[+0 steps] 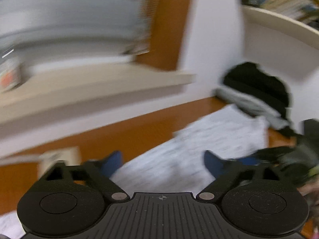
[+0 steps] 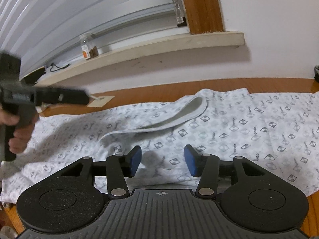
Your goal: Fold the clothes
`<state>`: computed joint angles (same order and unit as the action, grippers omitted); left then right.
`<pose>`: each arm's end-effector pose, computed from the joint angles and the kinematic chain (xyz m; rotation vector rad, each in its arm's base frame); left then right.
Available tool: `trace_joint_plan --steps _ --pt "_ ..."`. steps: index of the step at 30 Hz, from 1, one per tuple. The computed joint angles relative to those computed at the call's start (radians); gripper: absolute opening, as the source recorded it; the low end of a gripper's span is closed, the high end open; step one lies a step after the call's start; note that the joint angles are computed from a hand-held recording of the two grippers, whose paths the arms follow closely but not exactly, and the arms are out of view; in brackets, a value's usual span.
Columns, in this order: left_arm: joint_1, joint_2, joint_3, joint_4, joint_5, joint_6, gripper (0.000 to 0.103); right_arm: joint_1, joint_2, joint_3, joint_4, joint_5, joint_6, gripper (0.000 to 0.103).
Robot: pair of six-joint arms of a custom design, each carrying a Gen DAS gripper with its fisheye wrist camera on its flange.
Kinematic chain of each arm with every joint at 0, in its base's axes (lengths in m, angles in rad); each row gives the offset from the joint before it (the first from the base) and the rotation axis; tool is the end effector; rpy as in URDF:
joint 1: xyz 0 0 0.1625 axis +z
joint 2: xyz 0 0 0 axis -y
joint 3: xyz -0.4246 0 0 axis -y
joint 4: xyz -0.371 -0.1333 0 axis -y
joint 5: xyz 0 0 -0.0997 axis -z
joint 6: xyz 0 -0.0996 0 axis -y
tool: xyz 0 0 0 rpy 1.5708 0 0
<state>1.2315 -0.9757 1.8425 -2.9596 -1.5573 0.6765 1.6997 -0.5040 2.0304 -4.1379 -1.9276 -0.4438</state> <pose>-0.0775 -0.6240 0.1947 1.4265 2.5738 -0.7715 0.1644 -0.5022 0.0357 0.4310 -2.3236 1.2639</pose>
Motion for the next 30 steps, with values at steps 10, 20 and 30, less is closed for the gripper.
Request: trace_joint_plan --steps 10,20,30 --pt "-0.137 0.204 -0.103 0.039 0.186 0.053 0.065 -0.004 0.021 0.009 -0.090 0.021 -0.015 0.048" --pt "-0.084 0.237 -0.152 -0.120 0.222 0.028 0.009 -0.017 0.016 0.016 -0.087 0.063 -0.020 0.048" --pt "0.000 0.207 -0.238 0.025 0.180 -0.116 0.040 -0.027 0.015 0.034 -0.105 0.132 -0.068 0.049"
